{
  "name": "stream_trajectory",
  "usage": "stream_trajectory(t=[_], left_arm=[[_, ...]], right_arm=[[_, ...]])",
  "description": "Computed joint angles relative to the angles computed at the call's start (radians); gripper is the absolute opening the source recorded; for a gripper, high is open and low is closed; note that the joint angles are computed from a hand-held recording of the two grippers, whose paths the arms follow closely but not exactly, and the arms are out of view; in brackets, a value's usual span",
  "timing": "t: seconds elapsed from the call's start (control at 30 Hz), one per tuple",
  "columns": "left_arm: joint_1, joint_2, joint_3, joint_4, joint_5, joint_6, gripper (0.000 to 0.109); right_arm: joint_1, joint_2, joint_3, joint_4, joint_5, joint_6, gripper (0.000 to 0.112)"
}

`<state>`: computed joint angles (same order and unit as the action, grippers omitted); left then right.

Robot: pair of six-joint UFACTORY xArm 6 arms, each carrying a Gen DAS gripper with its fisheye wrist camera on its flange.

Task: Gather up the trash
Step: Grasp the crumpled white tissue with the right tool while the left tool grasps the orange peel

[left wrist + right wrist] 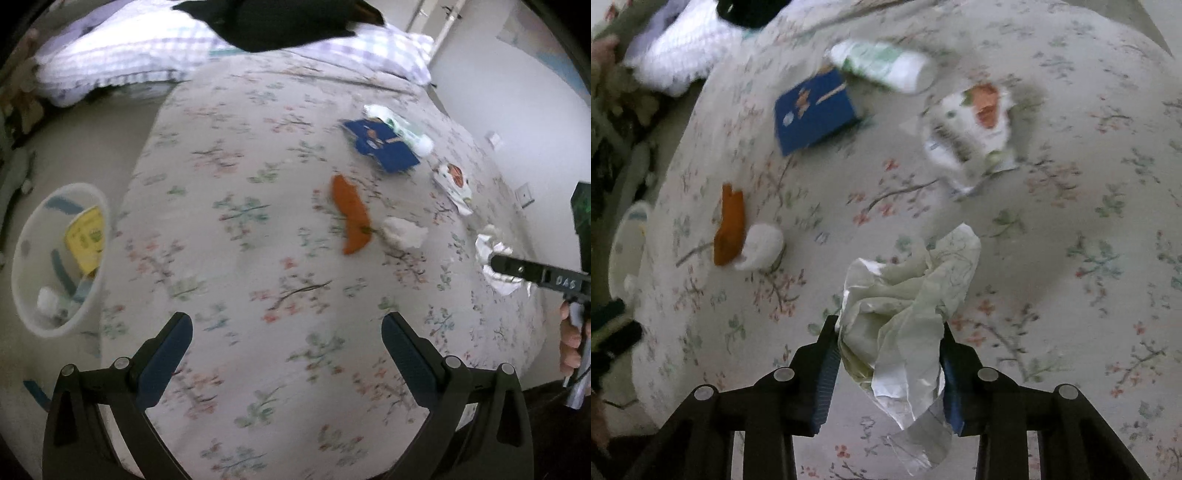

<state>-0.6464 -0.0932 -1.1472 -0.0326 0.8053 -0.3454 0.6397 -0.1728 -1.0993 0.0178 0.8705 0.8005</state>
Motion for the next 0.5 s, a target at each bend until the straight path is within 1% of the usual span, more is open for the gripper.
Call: stream_trajectory(t=[0.1,0.2,0.27,0.3,0.37,0.4,0.43,0.5], left_arm=[[-0.026,0.049,-0.029,-0.002,-0.045,0.023,0.097],[-0.045,0.103,-0.050,0.015,-0.094,0.038,0.086],[-0.052,0.144,-0.059,-0.005,-0.135,0.060,0.069],[-0.052,0.159,-0.063,-0.024,-0.151,0.076,0.066],[-0.060,0.173,-0.051,0.006,-0.232,0.069,0.063],[-0.062,0.180,-0.050,-0.005,-0.256,0.085,0.060],[-0.063,0.188,-0.053,-0.021,-0.274,0.101,0.055],[-0.066,0.202,-0.057,-0.021,-0.304,0.108,0.052]], right_arm=[[-0.014,-0.034,0.024,-0.023,0.006,0.017,0.042],[-0.033,-0.056,0.043,-0.020,0.004,0.018,0.042],[-0.042,-0.061,0.052,-0.017,0.003,0.016,0.042],[-0.047,-0.065,0.057,-0.014,0.004,0.015,0.042],[-0.055,-0.075,0.070,-0.011,0.006,0.011,0.042],[-0.057,-0.078,0.074,-0.011,0.008,0.009,0.042],[-0.060,-0.080,0.077,-0.014,0.011,0.008,0.042],[-0.063,-0.086,0.083,-0.020,0.017,0.006,0.042]])
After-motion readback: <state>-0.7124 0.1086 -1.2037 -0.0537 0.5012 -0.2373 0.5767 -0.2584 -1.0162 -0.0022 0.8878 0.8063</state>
